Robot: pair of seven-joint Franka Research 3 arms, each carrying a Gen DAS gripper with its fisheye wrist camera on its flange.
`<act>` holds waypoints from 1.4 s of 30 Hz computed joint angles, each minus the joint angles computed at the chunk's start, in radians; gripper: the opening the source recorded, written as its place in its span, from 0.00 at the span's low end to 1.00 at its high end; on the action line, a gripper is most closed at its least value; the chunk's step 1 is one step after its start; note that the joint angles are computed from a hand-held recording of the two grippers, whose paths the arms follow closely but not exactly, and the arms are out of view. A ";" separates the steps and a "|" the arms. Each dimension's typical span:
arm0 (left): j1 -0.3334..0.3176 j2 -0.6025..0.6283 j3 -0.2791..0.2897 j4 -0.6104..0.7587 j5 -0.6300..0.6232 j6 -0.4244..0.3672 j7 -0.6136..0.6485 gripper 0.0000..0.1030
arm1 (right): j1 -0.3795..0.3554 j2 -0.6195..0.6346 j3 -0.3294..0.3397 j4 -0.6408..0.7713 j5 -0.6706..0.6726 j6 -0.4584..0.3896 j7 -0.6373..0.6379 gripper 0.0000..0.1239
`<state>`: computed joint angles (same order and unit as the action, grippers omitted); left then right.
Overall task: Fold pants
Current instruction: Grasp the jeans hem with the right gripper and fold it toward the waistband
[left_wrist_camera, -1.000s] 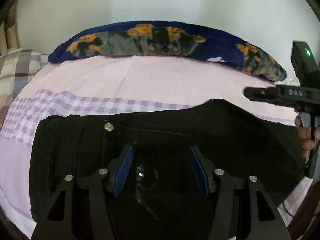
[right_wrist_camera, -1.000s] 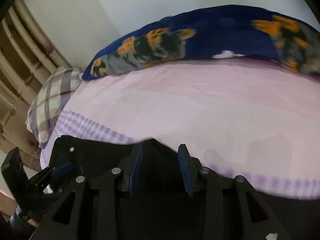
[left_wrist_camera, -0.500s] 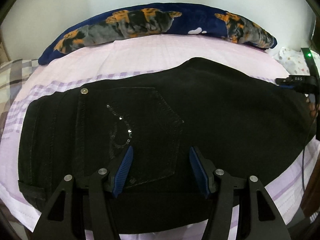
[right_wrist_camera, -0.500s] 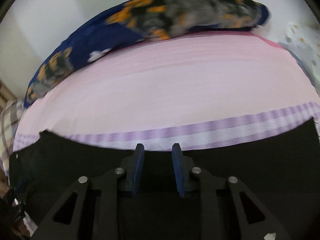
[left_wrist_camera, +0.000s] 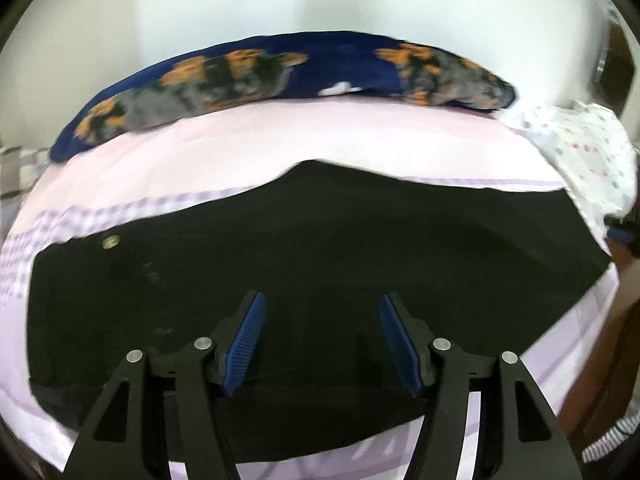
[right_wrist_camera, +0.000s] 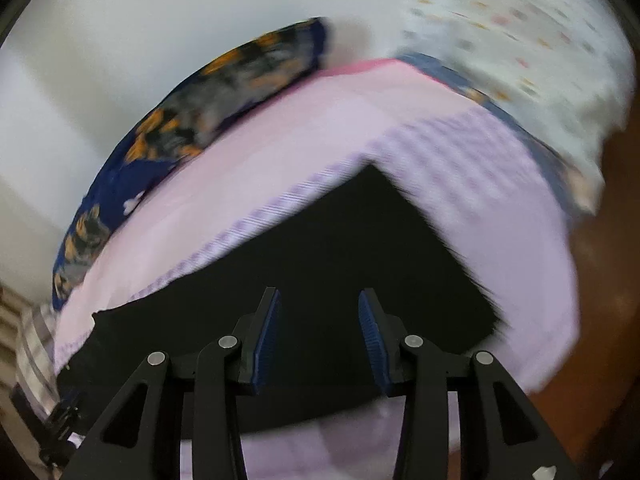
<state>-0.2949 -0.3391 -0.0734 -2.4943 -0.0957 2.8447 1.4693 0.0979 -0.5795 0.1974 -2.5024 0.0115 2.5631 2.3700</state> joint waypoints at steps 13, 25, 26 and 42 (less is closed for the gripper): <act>-0.094 0.068 -0.032 0.054 -0.105 -0.026 0.130 0.60 | -0.003 -0.210 -0.068 -0.265 0.211 0.074 0.054 0.31; -0.093 0.130 -0.053 0.117 -0.230 -0.176 0.275 0.60 | -0.032 -0.127 -0.065 -0.270 0.247 0.193 0.063 0.07; -0.087 0.126 -0.062 0.109 -0.229 -0.158 0.277 0.61 | -0.036 -0.126 -0.059 -0.263 0.243 0.191 0.067 0.06; -0.061 -0.019 0.035 0.006 -0.417 -0.091 0.284 0.61 | 0.368 0.248 -0.140 0.156 0.453 0.361 -0.301 0.06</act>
